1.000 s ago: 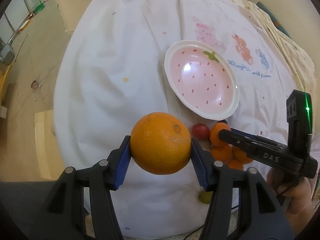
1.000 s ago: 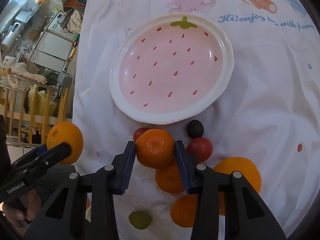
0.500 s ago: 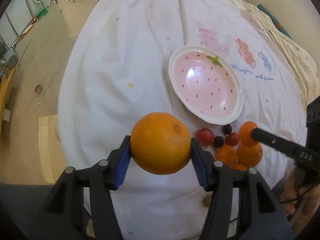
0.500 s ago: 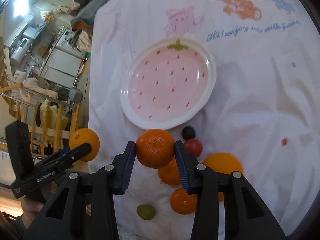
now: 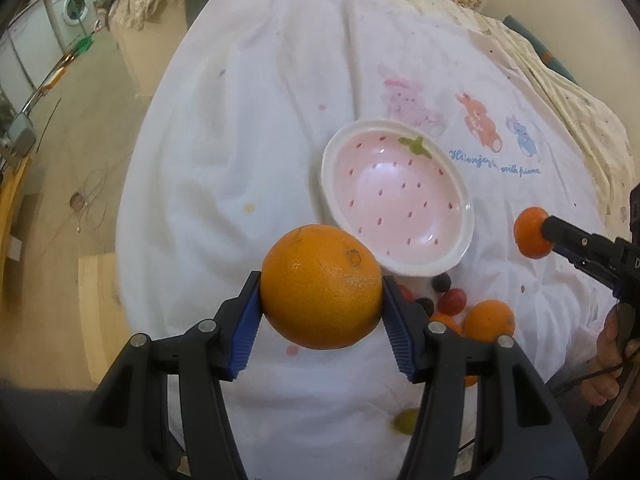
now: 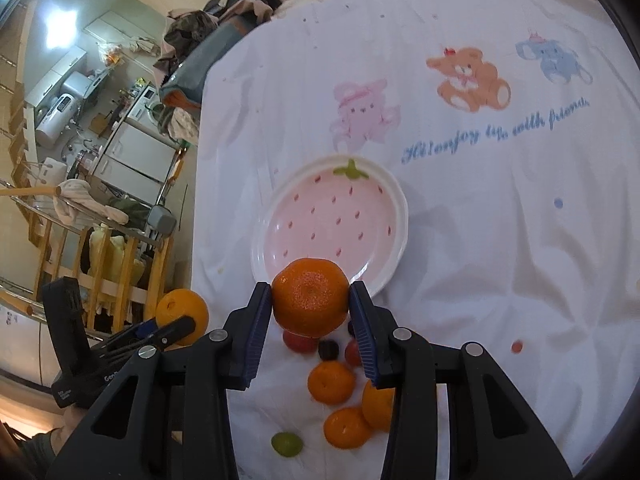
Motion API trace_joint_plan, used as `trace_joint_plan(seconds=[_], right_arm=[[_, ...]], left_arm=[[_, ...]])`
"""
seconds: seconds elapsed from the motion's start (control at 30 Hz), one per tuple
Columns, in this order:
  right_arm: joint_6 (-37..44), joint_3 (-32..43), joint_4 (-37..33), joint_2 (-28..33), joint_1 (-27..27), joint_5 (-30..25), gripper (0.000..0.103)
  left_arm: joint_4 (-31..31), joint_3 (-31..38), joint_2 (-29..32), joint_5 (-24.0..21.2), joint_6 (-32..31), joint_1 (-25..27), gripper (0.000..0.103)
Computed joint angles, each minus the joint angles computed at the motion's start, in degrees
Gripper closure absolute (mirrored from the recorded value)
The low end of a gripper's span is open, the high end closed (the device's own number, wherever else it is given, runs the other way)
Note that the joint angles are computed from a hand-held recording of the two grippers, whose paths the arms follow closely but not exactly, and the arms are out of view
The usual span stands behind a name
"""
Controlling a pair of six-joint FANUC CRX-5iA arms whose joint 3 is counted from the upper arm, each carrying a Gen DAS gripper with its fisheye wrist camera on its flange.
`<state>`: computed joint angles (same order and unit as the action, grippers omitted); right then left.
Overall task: Organize fruits
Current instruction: 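Carry both fruits over the pink plate and open both tools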
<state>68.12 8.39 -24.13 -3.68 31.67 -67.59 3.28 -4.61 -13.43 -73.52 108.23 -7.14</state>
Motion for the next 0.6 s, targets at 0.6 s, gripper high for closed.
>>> trace_joint_plan(seconds=[0.6], right_arm=[[4.4, 8.3, -1.5, 9.1, -3.1, 0.2, 0.061]], left_arm=[[-0.8, 11.5, 13.1, 2.0, -3.6, -1.2, 0.05]])
